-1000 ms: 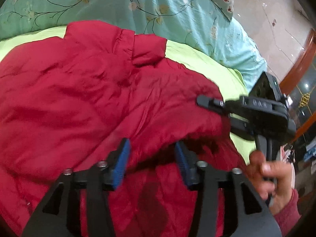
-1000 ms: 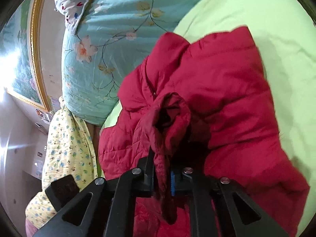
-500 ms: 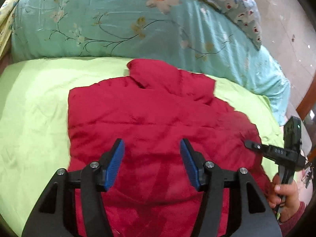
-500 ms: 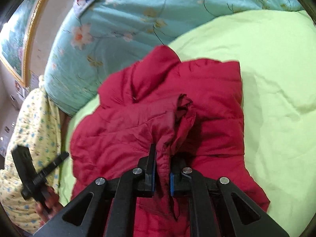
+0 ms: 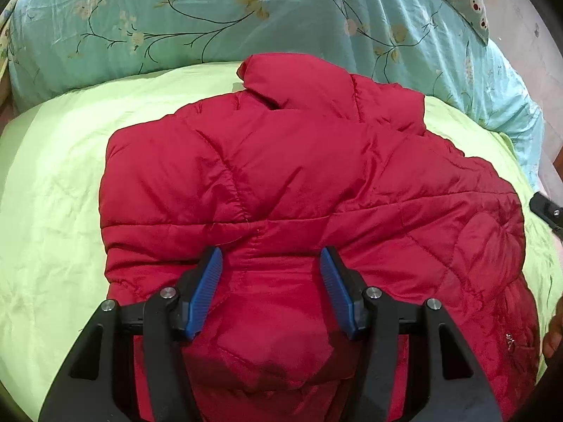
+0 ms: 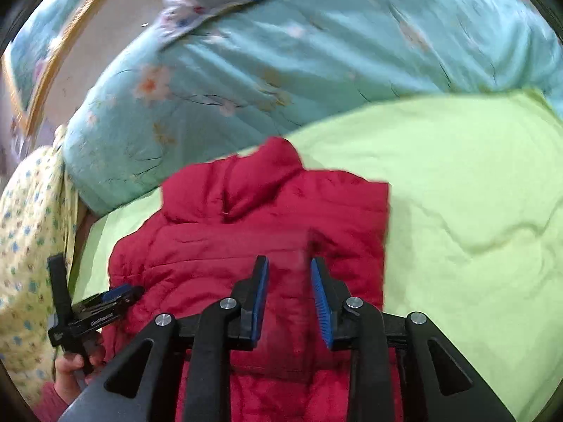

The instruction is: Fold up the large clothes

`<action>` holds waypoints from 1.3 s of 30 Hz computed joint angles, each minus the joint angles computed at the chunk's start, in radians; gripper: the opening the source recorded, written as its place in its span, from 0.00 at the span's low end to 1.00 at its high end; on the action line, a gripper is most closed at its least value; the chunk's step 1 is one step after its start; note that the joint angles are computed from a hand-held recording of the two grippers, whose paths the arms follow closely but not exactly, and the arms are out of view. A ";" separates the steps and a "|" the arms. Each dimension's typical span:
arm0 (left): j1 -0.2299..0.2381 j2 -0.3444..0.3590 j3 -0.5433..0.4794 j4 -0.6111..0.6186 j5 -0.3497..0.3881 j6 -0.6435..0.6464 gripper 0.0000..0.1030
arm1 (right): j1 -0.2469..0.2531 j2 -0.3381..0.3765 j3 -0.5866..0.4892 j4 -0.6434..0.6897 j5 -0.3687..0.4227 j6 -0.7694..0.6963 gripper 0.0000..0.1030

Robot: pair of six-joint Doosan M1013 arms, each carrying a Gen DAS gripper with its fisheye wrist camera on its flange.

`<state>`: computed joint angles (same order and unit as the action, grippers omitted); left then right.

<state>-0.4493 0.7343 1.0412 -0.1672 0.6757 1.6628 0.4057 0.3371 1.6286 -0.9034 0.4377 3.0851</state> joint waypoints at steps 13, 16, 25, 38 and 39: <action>-0.007 -0.025 0.025 0.050 -0.004 -0.002 0.55 | -0.011 0.165 -0.174 0.423 0.179 -0.546 0.33; -0.003 -0.055 0.065 0.021 -0.049 0.033 0.55 | -0.010 0.177 -0.186 0.419 0.193 -0.540 0.33; 0.005 -0.015 0.033 0.097 0.007 -0.074 0.56 | -0.008 0.173 -0.185 0.428 0.187 -0.536 0.33; 0.004 -0.014 0.035 0.108 -0.004 -0.084 0.56 | 0.021 0.157 -0.176 0.364 0.254 -0.507 0.37; 0.005 -0.015 0.036 0.108 -0.005 -0.085 0.56 | 0.020 0.161 -0.177 0.362 0.254 -0.506 0.37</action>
